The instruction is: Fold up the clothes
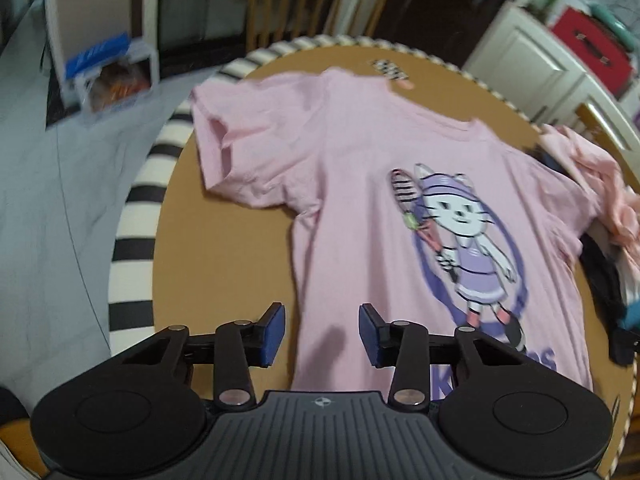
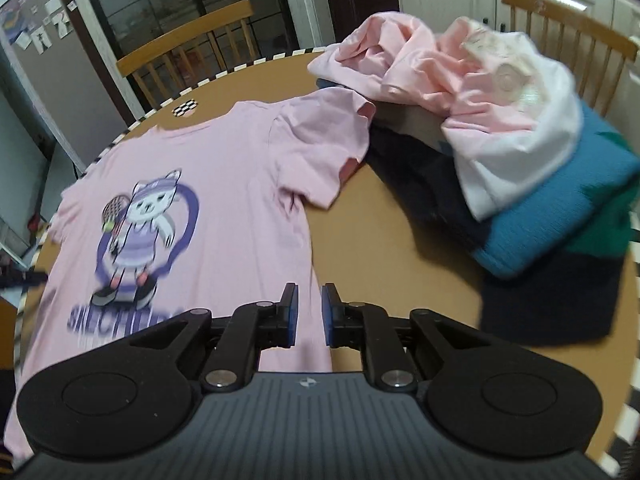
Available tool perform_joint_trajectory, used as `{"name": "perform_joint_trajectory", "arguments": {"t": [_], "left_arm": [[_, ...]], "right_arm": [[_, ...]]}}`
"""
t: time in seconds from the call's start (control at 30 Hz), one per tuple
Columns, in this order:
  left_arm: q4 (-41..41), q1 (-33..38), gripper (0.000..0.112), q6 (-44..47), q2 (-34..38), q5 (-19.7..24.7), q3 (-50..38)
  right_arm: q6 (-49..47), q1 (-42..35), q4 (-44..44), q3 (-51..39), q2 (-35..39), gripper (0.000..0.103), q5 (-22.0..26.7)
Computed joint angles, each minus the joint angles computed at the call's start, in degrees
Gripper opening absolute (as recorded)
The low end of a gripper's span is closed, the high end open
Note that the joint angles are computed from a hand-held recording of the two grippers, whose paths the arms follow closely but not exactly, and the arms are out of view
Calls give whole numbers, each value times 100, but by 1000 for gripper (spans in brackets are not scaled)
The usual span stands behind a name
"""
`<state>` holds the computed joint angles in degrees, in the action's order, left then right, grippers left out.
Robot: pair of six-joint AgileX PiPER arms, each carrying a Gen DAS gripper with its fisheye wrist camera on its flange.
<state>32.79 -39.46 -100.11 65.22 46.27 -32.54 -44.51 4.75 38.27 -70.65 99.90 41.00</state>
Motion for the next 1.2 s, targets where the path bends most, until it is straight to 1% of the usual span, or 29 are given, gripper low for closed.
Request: {"name": "perform_joint_trajectory", "arguments": {"t": [0.07,0.1,0.17,0.27,0.33,0.37,0.4,0.47,0.63,0.67,0.73,0.77,0.8,0.9,0.93,0.97,1.0,1.03,1.07,1.13,1.2], "left_arm": [[-4,120,39,3,50,-95,74],[78,94,38,-69,59,-75,81],[34,244,38,81,104,-151,49],[-56,517,38,264,128,-385,53],[-54,654,38,281,143,-501,59],[-48,690,38,284,164,-506,39],[-33,719,38,269,186,-509,23],[7,806,38,274,251,-553,-4],[88,1235,38,148,418,-837,-57],[80,1322,38,175,522,-828,-135],[65,1484,34,221,731,-799,-298],[59,1560,17,240,835,-779,-382],[53,1633,8,256,939,-756,-468],[127,1664,5,70,1098,-632,-623],[172,1657,5,-30,1085,-667,-595],[204,1705,5,-173,1003,-860,-473],[172,1825,6,-256,879,-1177,-299],[39,2053,6,-269,699,-1653,-49],[13,2220,7,-416,546,-1986,167],[151,2445,7,-789,335,-2423,498],[148,2604,8,-855,253,-2666,650]], "right_arm": [[108,232,-185,-326,340,15,-157],[203,332,-308,-498,512,16,-182],[403,518,-565,-861,860,17,-195],[601,707,-844,-1229,1194,16,-97],[631,827,-1090,-1284,1276,17,-184],[652,887,-1222,-1311,1317,13,-228],[677,947,-1356,-1339,1358,6,-270],[719,959,-1412,-1351,1360,2,-278],[827,975,-1527,-1375,1354,1,-287],[848,979,-1550,-1380,1353,1,-289],[891,985,-1597,-1389,1350,1,-292],[913,989,-1620,-1394,1349,1,-293],[934,992,-1643,-1399,1348,1,-295],[969,988,-1655,-1428,1360,1,-264],[974,983,-1647,-1440,1367,1,-247],[979,979,-1639,-1453,1375,1,-230],[964,975,-1641,-1467,1383,1,-211],[962,975,-1665,-1492,1398,1,-186],[960,968,-1665,-1526,1418,1,-146],[990,951,-1657,-1604,1453,1,-60],[990,939,-1653,-1662,1478,1,6]]}}
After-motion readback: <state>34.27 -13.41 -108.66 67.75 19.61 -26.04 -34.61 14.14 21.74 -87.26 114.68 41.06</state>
